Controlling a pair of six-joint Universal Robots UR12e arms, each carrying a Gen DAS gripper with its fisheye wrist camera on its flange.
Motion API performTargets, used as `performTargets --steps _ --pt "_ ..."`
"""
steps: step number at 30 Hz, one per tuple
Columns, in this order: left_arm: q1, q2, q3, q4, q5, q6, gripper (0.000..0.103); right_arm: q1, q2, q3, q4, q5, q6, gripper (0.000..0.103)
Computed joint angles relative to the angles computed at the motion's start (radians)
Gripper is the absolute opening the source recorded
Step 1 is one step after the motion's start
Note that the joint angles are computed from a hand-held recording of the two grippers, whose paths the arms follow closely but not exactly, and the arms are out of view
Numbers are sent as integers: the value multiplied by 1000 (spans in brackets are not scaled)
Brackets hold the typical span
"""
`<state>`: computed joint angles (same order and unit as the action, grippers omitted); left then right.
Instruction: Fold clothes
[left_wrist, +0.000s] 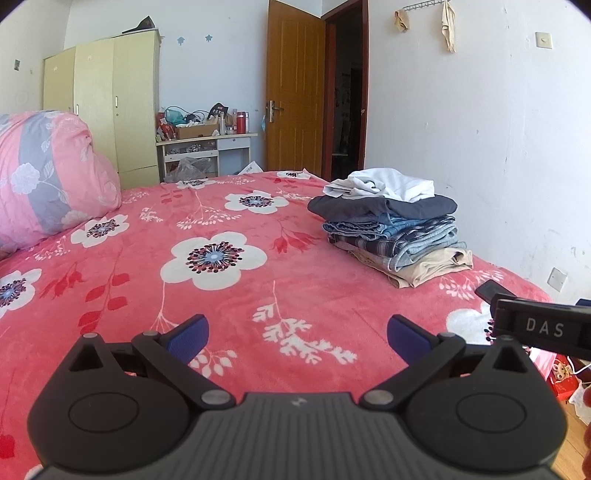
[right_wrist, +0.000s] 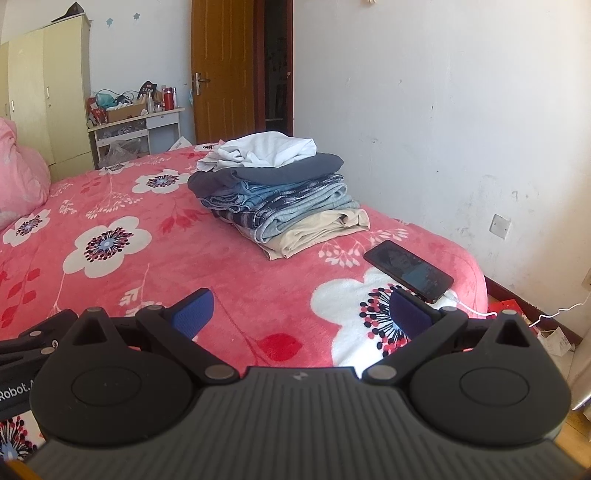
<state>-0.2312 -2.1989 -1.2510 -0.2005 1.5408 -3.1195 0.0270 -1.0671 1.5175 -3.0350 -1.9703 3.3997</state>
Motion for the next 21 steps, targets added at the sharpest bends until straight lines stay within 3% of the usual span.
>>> performTargets --steps 21 --pt "0 0 -4 3 0 6 103 2 -1 4 15 0 4 102"
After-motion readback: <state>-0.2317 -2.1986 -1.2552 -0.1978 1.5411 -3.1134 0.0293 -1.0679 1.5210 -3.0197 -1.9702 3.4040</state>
